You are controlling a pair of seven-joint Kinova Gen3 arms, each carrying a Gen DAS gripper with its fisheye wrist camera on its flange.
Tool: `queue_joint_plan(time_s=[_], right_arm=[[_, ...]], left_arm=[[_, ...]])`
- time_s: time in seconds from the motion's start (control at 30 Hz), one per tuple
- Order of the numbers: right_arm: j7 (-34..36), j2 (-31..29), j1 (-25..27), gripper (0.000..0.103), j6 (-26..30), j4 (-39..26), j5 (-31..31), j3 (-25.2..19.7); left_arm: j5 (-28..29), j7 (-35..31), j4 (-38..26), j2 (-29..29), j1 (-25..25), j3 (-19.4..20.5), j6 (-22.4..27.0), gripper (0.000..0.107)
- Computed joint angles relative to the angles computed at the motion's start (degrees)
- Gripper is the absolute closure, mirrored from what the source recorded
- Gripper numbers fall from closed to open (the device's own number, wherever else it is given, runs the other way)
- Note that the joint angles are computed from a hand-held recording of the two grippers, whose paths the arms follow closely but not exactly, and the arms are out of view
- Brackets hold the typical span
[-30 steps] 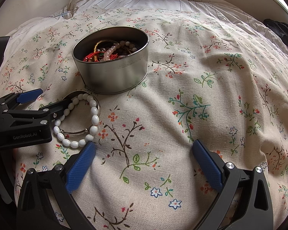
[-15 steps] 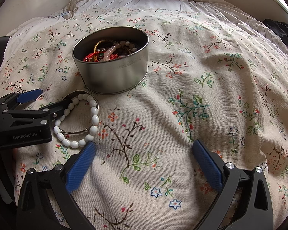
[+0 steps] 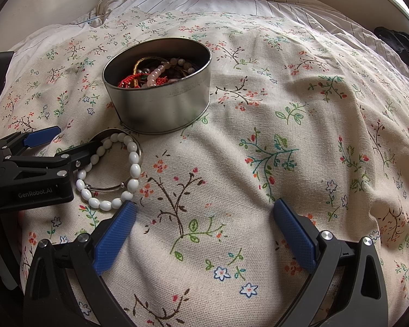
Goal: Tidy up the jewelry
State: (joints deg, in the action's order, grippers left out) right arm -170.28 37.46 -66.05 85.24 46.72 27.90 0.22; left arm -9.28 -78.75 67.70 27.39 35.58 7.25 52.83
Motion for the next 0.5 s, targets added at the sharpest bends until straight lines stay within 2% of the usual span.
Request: queue_joint_plan(time_s=[0.5], right_arm=[[0.0,0.0,0.0,0.007,0.0,0.0,0.0,0.0]], left_arm=[[-0.7,0.4,0.0,0.1,0.6,-0.3,-0.2,0.011]])
